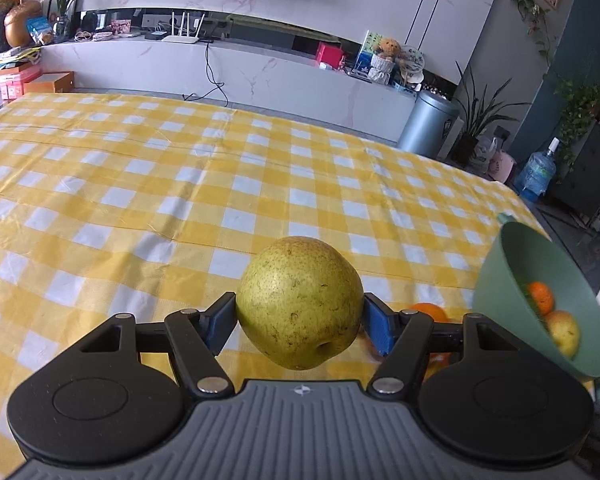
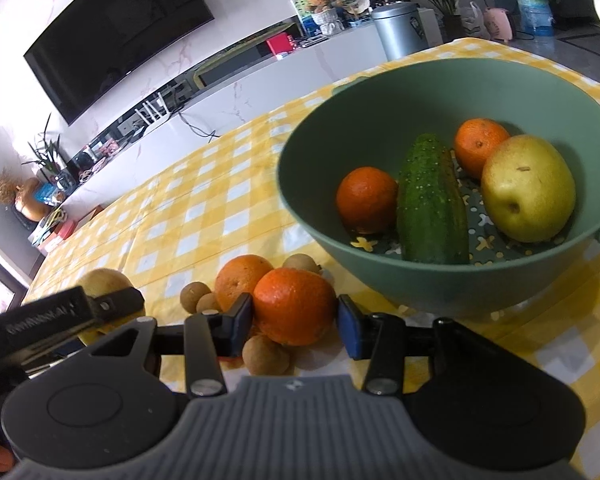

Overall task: Organize fruits
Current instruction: 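Grasp the large green pear with the left tool while the right tool grasps an orange, then carry the green pear and orange over the green colander and lower them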

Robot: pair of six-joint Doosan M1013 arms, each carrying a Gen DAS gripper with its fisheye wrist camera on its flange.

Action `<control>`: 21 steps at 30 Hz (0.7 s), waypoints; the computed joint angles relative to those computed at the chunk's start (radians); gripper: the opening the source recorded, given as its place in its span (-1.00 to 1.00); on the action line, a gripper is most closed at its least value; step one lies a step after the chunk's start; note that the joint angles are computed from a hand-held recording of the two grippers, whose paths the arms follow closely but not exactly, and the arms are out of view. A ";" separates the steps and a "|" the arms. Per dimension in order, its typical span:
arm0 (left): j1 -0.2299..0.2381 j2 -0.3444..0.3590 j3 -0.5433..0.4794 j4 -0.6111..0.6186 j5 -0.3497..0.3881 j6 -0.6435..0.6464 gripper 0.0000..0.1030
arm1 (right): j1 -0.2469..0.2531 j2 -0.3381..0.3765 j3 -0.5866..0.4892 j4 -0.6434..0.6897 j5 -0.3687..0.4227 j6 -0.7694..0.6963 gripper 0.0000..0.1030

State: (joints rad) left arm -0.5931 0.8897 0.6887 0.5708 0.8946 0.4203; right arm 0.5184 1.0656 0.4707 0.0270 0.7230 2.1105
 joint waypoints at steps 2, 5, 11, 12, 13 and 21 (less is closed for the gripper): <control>-0.007 -0.006 -0.001 0.003 0.005 -0.002 0.49 | -0.001 -0.008 0.013 0.019 -0.008 -0.027 -0.17; -0.016 -0.015 -0.001 0.005 0.007 -0.001 0.49 | -0.001 -0.028 0.047 0.058 -0.027 -0.090 -0.17; -0.037 -0.039 0.013 0.037 0.018 -0.053 0.49 | -0.004 -0.087 0.147 0.159 -0.099 -0.277 -0.17; -0.040 -0.043 0.014 0.045 0.022 -0.061 0.48 | -0.004 -0.099 0.166 0.169 -0.116 -0.305 -0.17; -0.044 -0.046 0.014 0.054 0.026 -0.067 0.48 | -0.005 -0.111 0.188 0.178 -0.139 -0.332 -0.17; -0.070 -0.043 -0.029 0.092 0.035 -0.056 0.48 | -0.023 -0.204 0.336 0.324 -0.313 -0.601 -0.17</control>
State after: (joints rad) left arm -0.6628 0.8469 0.6601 0.6626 0.9300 0.3648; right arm 0.4952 0.8616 0.8068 0.3505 0.4096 1.5096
